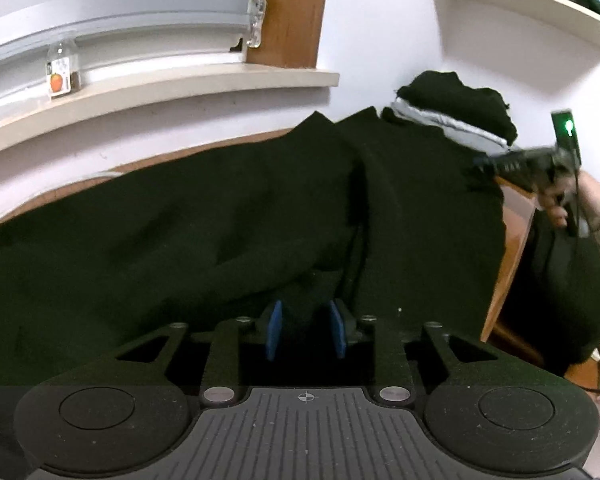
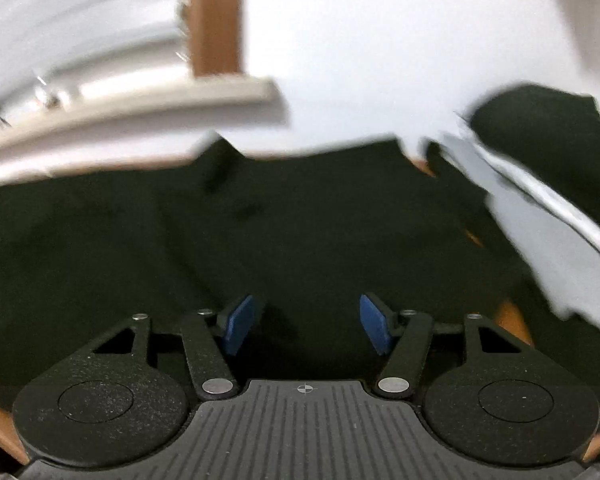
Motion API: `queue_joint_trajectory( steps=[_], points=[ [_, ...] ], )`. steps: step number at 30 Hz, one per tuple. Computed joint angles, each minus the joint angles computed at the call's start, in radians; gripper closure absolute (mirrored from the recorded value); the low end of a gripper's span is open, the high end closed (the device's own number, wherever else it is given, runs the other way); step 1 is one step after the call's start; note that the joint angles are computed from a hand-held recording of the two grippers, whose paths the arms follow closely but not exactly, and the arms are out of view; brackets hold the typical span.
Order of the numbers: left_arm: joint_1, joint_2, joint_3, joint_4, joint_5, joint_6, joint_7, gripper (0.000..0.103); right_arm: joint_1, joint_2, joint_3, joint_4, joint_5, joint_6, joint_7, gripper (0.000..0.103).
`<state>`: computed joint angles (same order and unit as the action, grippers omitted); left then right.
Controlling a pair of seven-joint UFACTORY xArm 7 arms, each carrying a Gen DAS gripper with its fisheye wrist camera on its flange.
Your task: Fold clothes
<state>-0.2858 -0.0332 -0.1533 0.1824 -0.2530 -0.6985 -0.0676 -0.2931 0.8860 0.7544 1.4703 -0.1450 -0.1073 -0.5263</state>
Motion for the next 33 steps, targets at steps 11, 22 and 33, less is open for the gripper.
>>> queue_joint_trajectory(
  steps=[11, 22, 33],
  points=[
    [0.007, 0.084, 0.019, 0.123, 0.106, 0.039, -0.012, 0.073, 0.411, 0.225, -0.139, 0.618, 0.158, 0.386, 0.099, 0.036],
    [0.07, 0.127, 0.045, 0.148, 0.32, 0.007, -0.115, 0.073, 0.455, 0.085, -0.288, 0.454, 0.271, 0.331, 0.071, 0.098],
    [0.125, 0.078, 0.069, 0.074, 0.413, -0.071, -0.181, 0.073, -0.283, -0.216, 0.251, -0.34, 0.375, 0.095, -0.154, 0.099]
  ],
)
